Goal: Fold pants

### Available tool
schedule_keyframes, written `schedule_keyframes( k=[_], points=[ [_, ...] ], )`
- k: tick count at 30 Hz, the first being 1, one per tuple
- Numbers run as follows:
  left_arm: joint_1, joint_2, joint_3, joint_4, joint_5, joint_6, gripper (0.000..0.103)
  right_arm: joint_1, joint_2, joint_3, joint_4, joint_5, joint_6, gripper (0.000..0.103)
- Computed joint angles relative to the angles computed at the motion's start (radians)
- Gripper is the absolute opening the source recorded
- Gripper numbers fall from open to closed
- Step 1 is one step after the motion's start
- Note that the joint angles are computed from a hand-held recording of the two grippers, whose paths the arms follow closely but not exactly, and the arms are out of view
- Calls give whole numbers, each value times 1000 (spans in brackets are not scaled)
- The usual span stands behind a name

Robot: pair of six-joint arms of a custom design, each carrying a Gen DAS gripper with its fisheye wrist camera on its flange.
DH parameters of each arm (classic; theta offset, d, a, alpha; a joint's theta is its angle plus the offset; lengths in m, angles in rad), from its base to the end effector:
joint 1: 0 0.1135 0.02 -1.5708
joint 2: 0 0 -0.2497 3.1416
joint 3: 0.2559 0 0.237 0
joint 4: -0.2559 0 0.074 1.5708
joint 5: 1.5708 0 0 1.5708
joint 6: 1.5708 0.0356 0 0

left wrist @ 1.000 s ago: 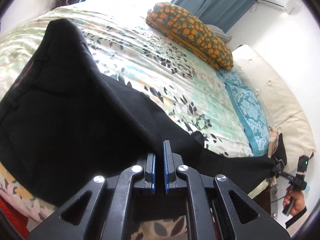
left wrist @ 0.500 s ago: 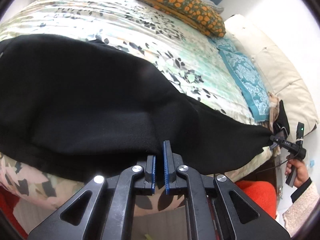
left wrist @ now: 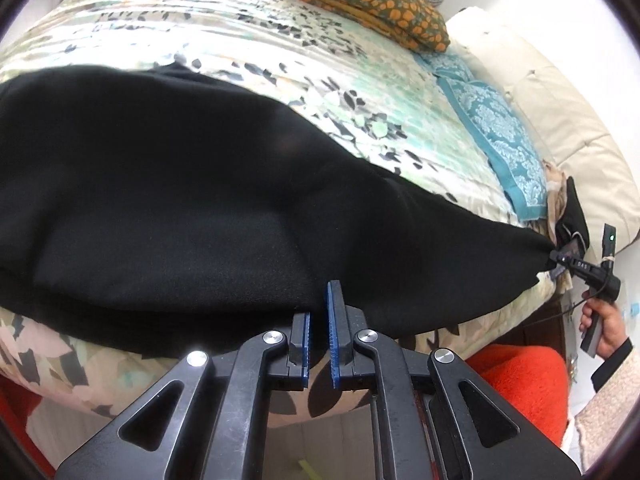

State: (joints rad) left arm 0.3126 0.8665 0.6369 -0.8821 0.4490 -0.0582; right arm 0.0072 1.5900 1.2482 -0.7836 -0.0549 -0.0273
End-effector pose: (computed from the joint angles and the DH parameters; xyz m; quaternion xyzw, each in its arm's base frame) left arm 0.1401 0.0290 0.2149 -0.1252 0.9424 -0.1869 0.2475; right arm 0.3081 0.0042 0.2440 -0.0229 0.9747 0.0245 0.2210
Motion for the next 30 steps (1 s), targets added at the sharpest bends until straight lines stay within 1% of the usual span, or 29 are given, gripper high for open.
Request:
schedule_keyframes(
  k=[2, 3, 5, 7, 10, 12, 14, 15, 16, 17, 18, 19, 20, 21, 22, 23, 24, 25, 26, 27, 29, 30],
  points=[
    [-47, 11, -20, 32, -29, -19, 6, -1, -41, -25, 49, 16, 18, 7],
    [-66, 36, -35, 55, -41, -37, 6, -9, -32, -31, 60, 18, 27, 7],
    [-128, 100, -62, 105, -86, -79, 6, -22, 36, -32, 44, 33, 39, 7],
    [-133, 105, -79, 117, -83, -101, 7, -27, 88, -46, 39, 57, 37, 7],
    [-138, 81, -64, 93, -79, -74, 8, -33, 57, -93, 62, 58, 45, 7],
    [-112, 94, -76, 100, -62, -47, 8, -39, 42, -100, 58, 59, 41, 7],
    [-111, 105, -89, 114, -62, -56, 8, -43, 61, -94, 45, 68, 43, 7],
    [-137, 119, -89, 138, -73, -81, 8, -44, 70, -94, 47, 72, 48, 7],
    [-135, 120, -85, 136, -71, -75, 8, -40, 78, -94, 48, 80, 54, 7],
    [-91, 119, -72, 107, -50, -28, 8, -33, 85, -94, 50, 88, 64, 7],
    [-83, 120, -61, 95, -40, -22, 8, -24, 88, -94, 53, 94, 72, 10],
    [-46, 112, -48, 64, -17, 12, 8, -17, 88, -90, 50, 100, 78, 17],
    [-16, 110, -35, 36, 3, 47, 8, -11, 82, -86, 48, 101, 84, 27],
    [-3, 98, -23, 4, 11, 69, 10, 0, 73, -75, 33, 122, 92, 60],
    [20, 93, -5, -39, 17, 105, 12, 14, 55, -66, 19, 147, 96, 80],
    [45, 82, 15, -93, 18, 145, 22, 37, 22, -61, 13, 184, 101, 81],
    [87, 75, 35, -153, 34, 198, 39, 72, -10, -45, -5, 229, 105, 81],
    [143, 68, 53, -216, 59, 259, 49, 115, -30, -11, -41, 264, 112, 81],
    [212, 53, 68, -276, 82, 325, 69, 163, -45, 33, -77, 277, 122, 81],
    [274, 42, 79, -324, 98, 384, 76, 207, -48, 88, -111, 264, 134, 81],
    [375, 65, 109, -400, 126, 476, 76, 303, -8, 226, -181, 209, 179, 82],
    [405, 82, 127, -415, 145, 501, 75, 344, 34, 302, -213, 161, 213, 84]
  ],
)
